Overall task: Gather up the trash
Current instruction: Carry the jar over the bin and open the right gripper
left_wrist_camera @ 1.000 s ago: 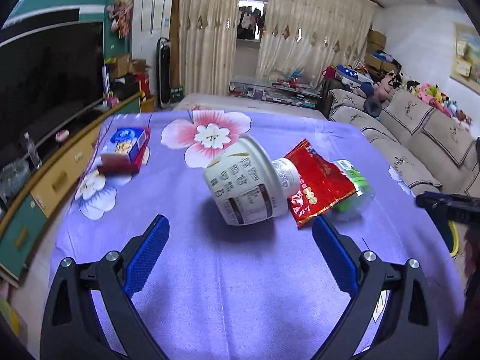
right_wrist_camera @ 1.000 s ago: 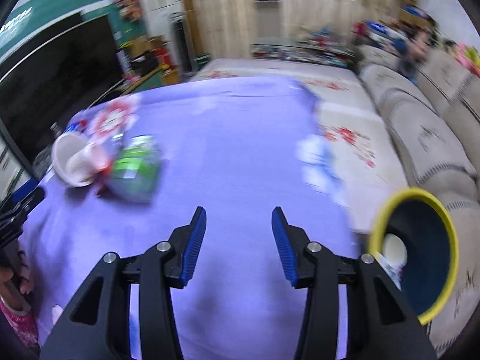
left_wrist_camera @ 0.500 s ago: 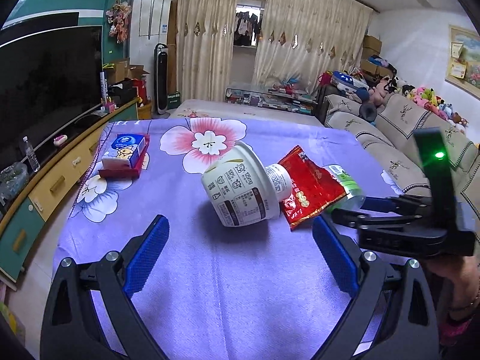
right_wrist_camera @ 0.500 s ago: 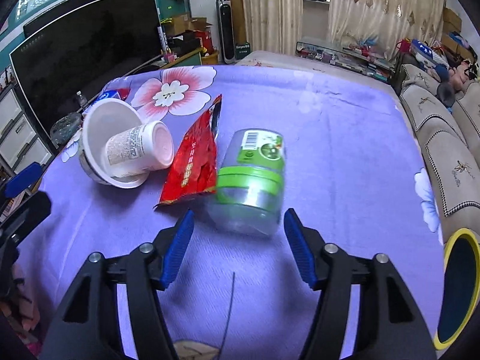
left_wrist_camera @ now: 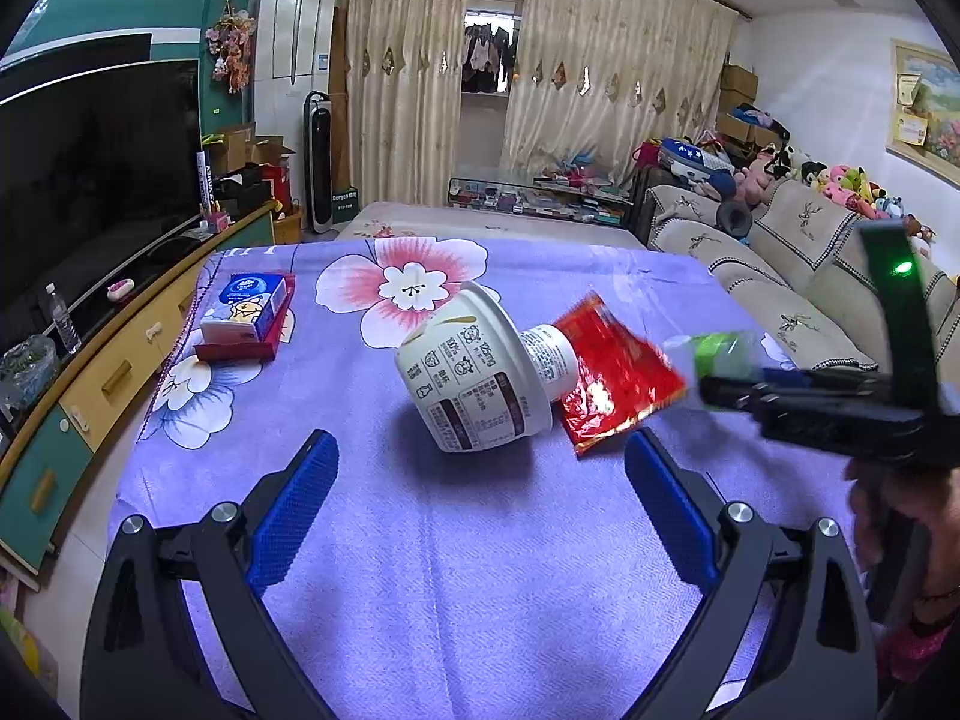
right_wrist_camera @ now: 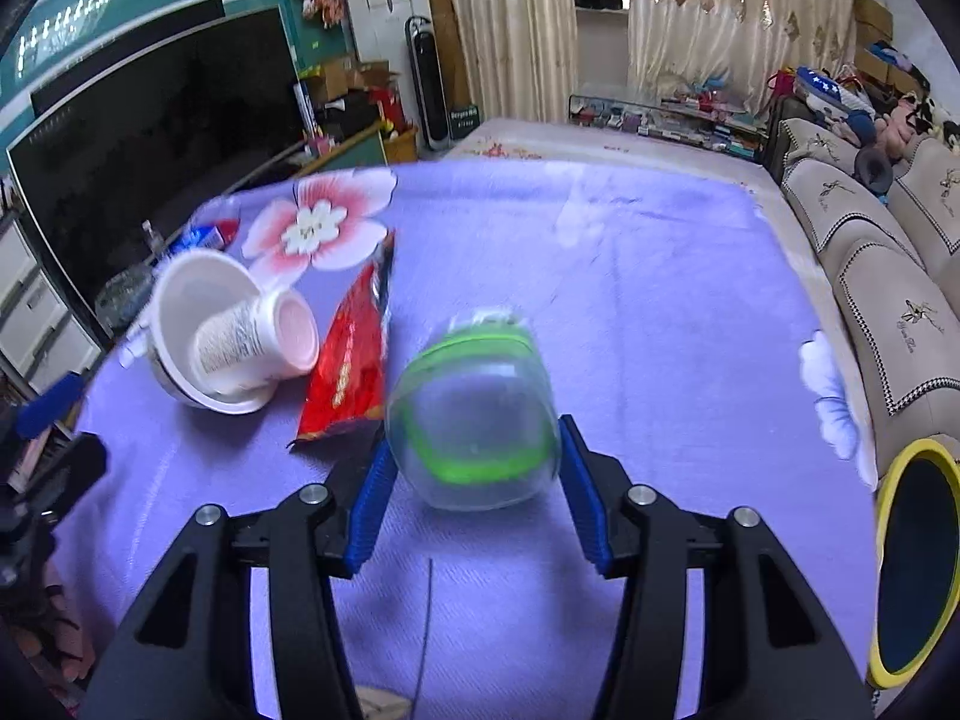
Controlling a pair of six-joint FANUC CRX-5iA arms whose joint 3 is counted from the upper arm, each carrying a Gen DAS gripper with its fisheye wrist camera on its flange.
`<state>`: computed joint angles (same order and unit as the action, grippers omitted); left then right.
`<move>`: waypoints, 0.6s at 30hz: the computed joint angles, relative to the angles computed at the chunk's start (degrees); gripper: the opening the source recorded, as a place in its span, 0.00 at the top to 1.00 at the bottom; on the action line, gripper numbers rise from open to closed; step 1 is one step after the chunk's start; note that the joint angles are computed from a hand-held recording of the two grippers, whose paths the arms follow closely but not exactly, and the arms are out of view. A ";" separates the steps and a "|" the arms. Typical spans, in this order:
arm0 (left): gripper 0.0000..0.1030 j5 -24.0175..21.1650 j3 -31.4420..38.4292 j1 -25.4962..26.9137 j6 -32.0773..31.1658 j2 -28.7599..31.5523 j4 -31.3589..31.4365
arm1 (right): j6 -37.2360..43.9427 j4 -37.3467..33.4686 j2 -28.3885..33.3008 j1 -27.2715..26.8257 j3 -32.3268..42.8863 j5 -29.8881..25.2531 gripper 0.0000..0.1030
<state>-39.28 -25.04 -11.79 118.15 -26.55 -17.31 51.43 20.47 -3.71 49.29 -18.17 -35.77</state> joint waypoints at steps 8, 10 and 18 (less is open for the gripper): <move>0.08 0.16 0.09 -0.64 -0.32 0.23 -0.05 | 2.68 -3.50 -5.63 -1.21 -2.72 -1.14 0.53; 0.08 0.16 0.11 -0.77 -0.56 0.37 0.04 | 3.48 -4.89 -6.67 -1.41 -3.23 -1.46 0.53; 0.08 0.56 -0.16 -0.64 -1.79 0.64 1.14 | 1.78 -5.49 -11.43 -2.58 -6.93 -0.87 0.53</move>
